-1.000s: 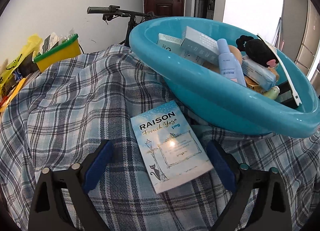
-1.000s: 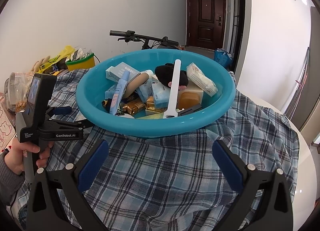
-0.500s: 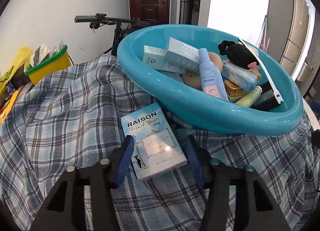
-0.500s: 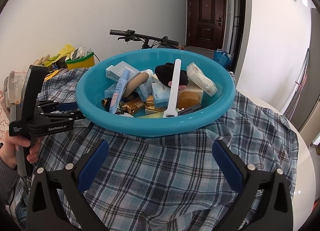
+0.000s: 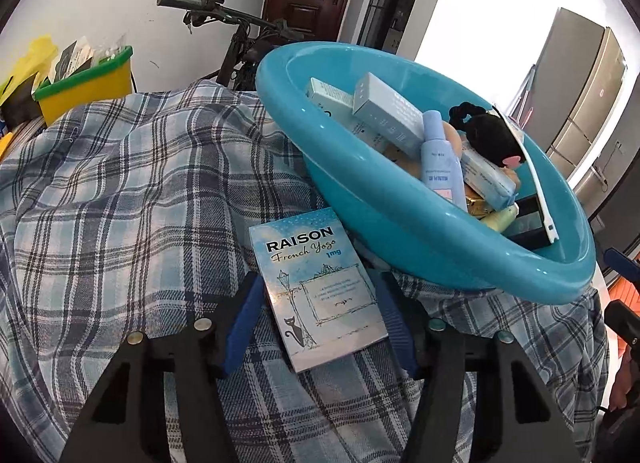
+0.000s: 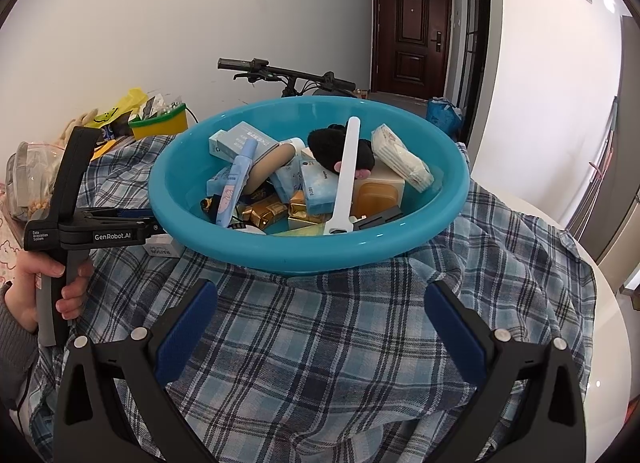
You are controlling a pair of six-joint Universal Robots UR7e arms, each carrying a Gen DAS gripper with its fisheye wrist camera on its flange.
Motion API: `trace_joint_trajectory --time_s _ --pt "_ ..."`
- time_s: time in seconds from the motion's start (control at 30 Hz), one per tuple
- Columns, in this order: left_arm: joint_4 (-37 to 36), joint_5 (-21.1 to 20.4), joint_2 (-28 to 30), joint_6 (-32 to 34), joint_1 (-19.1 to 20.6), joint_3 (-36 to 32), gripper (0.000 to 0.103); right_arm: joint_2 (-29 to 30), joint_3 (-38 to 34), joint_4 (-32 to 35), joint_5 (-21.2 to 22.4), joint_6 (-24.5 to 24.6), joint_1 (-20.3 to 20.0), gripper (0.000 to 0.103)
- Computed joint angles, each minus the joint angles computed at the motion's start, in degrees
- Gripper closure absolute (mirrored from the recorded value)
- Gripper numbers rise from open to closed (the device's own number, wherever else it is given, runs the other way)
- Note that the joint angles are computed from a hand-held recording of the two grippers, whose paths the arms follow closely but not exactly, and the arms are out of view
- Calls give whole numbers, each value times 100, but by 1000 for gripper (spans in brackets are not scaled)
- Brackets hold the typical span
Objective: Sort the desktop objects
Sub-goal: 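Close the left gripper on the RAISON box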
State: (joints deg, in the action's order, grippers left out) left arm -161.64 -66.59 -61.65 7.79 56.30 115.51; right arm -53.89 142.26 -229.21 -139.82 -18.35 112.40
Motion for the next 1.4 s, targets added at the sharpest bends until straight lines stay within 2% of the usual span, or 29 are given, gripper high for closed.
trace_joint_trajectory --time_s 0.13,0.2,0.27,0.33,0.43,0.6,0.67,0.7,0.73,0.83,0.97,1.07,1.1,1.13,1.23,1.3,1.33,1.4 --pt "-30 -482 -97 -53 130 -32 40 -10 5 16 17 -9 -3 0" --pt "38 -535 -106 -47 140 -57 33 3 3 21 8 -32 -2 0" --pt "159 -488 -79 -55 133 -85 31 18 -3 27 -3 -40 -6 0" --pt "87 -211 -40 9 54 -41 27 15 -3 42 -4 -29 -10 0" --pt "384 435 129 -135 -52 -119 23 26 -11 13 -12 -48 -6 0" --pt "-32 968 276 21 -231 57 22 48 -18 20 -19 -55 -32 0" --pt "-135 1190 330 83 -299 117 26 59 -27 36 -30 -58 -36 0" --pt "-170 1247 338 109 -319 134 34 63 -29 36 -34 -62 -37 0" --pt "-220 1330 342 147 -348 155 38 63 -31 42 -37 -64 -36 0" --pt "-432 1672 352 408 -460 261 43 60 -24 35 -33 -77 -29 0" --pt "-817 2203 421 921 -683 467 44 36 -16 42 -29 -70 -16 0" --pt "-861 2130 456 956 -668 482 43 18 -12 42 -26 -65 -13 0" --pt "-907 2157 520 973 -651 467 38 12 -10 53 -22 -57 -17 0" --pt "-1001 2179 593 1009 -627 450 27 5 -9 76 -18 -44 -19 0" --pt "-1150 2054 659 951 -547 384 23 -7 -8 98 -18 -32 -24 0" --pt "-1211 1926 645 871 -482 333 26 -10 -6 105 -22 -31 -24 0" --pt "-1145 1849 608 811 -449 306 42 -11 -4 110 -21 -30 -31 0" --pt "-943 1726 543 661 -411 263 44 -8 1 118 -18 -27 -41 0"
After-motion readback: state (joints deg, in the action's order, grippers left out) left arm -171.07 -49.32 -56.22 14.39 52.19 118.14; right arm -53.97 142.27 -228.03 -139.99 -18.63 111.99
